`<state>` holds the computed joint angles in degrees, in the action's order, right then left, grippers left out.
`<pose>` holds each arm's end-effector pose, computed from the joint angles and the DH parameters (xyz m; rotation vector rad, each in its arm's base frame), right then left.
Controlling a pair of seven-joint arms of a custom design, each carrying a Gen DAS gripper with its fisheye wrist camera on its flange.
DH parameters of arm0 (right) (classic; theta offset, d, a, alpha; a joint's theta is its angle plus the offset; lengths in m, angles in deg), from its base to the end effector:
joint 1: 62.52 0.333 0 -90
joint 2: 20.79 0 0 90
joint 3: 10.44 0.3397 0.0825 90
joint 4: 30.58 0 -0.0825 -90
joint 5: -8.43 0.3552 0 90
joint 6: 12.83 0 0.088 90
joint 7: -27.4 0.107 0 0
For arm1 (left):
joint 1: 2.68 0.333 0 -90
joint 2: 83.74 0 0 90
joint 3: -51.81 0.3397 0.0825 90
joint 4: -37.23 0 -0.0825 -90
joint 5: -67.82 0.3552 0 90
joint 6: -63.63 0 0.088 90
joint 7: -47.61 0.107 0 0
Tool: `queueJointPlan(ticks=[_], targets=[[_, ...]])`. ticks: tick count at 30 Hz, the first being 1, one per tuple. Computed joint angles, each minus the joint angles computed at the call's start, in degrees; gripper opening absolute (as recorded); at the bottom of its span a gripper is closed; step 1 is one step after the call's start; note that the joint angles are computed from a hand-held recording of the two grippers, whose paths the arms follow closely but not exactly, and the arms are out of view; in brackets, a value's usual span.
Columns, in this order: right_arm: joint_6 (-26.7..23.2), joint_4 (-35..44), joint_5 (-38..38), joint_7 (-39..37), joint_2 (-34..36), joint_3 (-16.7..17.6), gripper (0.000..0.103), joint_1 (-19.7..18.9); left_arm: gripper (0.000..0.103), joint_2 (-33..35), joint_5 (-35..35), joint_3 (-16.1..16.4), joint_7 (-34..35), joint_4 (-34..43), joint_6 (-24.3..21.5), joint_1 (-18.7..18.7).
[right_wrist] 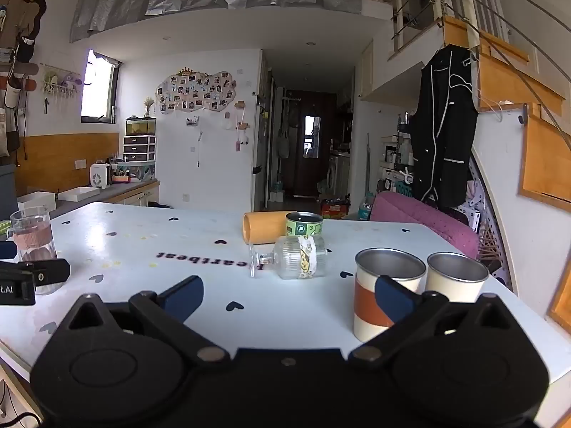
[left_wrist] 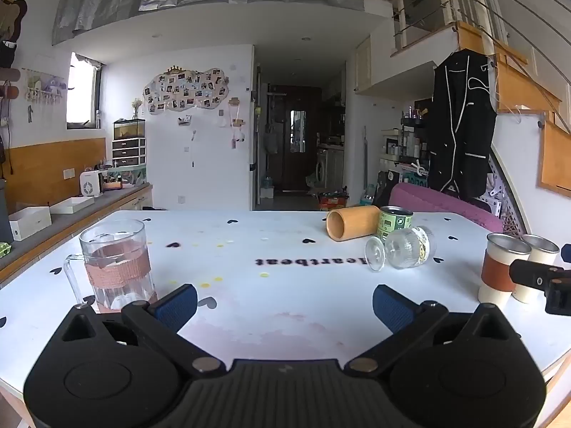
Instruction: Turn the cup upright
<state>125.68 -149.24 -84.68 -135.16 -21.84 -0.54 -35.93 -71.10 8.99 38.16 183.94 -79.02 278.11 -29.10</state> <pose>0.4465 0.3248 0.5186 -1.4199 1.5187 -1.1653 0.5057 -0.2601 0.5144 -1.3373 1.5817 -1.1596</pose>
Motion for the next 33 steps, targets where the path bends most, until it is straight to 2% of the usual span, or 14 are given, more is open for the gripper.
queueJointPlan(ticks=[33], targets=[[-0.1,0.1,-0.2,0.1,0.1,-0.1,0.103,0.1,0.103,0.1,0.2,0.0,0.0,0.0,0.2,0.0]])
